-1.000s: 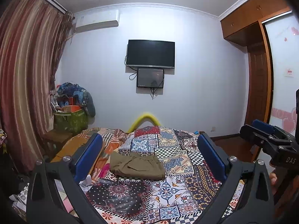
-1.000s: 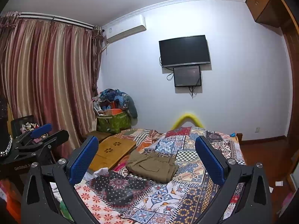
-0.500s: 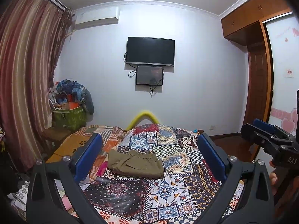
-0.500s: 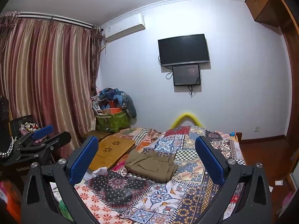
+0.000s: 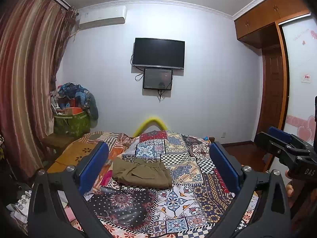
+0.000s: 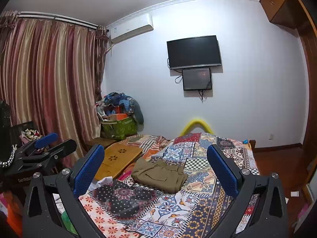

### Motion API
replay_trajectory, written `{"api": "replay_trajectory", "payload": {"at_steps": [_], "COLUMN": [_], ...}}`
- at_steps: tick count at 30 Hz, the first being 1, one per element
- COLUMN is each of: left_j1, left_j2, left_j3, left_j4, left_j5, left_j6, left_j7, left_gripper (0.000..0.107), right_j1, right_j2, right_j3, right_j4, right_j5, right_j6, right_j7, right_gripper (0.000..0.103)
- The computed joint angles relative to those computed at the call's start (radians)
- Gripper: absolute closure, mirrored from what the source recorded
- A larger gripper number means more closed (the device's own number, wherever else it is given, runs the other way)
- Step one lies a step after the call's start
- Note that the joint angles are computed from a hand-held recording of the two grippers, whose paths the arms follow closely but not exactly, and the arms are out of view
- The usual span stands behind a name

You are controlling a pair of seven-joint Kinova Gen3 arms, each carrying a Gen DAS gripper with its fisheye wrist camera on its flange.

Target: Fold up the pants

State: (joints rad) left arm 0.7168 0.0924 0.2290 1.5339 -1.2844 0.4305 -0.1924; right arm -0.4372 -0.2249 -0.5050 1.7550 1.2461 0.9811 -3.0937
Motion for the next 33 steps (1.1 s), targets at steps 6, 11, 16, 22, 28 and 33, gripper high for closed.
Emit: {"api": "replay_trajectory", "payload": {"at_steps": [6, 11, 16, 22, 28, 33], "left_j1": [0.002, 0.005, 0.001, 0.002, 0.009, 0.013], "left_j2": [0.001, 0.000, -0.002, -0.001, 0.005, 0.008], "left_j3": [-0.001, 0.000, 0.001, 0.004, 0.004, 0.001], "left_j4": [-0.001, 0.005, 0.011, 0.012, 0.005, 0.001], "left_j5": [0.002, -0.014, -0.020, -0.020, -0.025, -0.023], "left_j6": [-0.002, -0.002, -0.007, -0.007, -0.005, -0.009], "left_j7": [0.000, 0.014, 0.020, 0.020, 0.020, 0.013], "left_gripper": [0.005, 0.005, 0.005, 0.005, 0.005, 0.005], "right_j1": [-0.001, 0.001, 0.005, 0.005, 0.004, 0.003], "right_j2": [-0.001, -0.003, -0.003, -0.005, -0.006, -0.006], "right_j3": [0.002, 0.001, -0.003, -0.005, -0.006, -0.003], "right_j4": [-0.002, 0.001, 0.003, 0.006, 0.009, 0.011], "right_j5": [-0.003, -0.001, -0.002, -0.003, -0.001, 0.001], "right_j6": [0.002, 0.001, 0.003, 0.005, 0.009, 0.007], "right_j7": [0.005, 0.000, -0.001, -0.005, -0.011, -0.016], "right_gripper": [0.000, 0.000, 0.000, 0.000, 0.000, 0.000]}}
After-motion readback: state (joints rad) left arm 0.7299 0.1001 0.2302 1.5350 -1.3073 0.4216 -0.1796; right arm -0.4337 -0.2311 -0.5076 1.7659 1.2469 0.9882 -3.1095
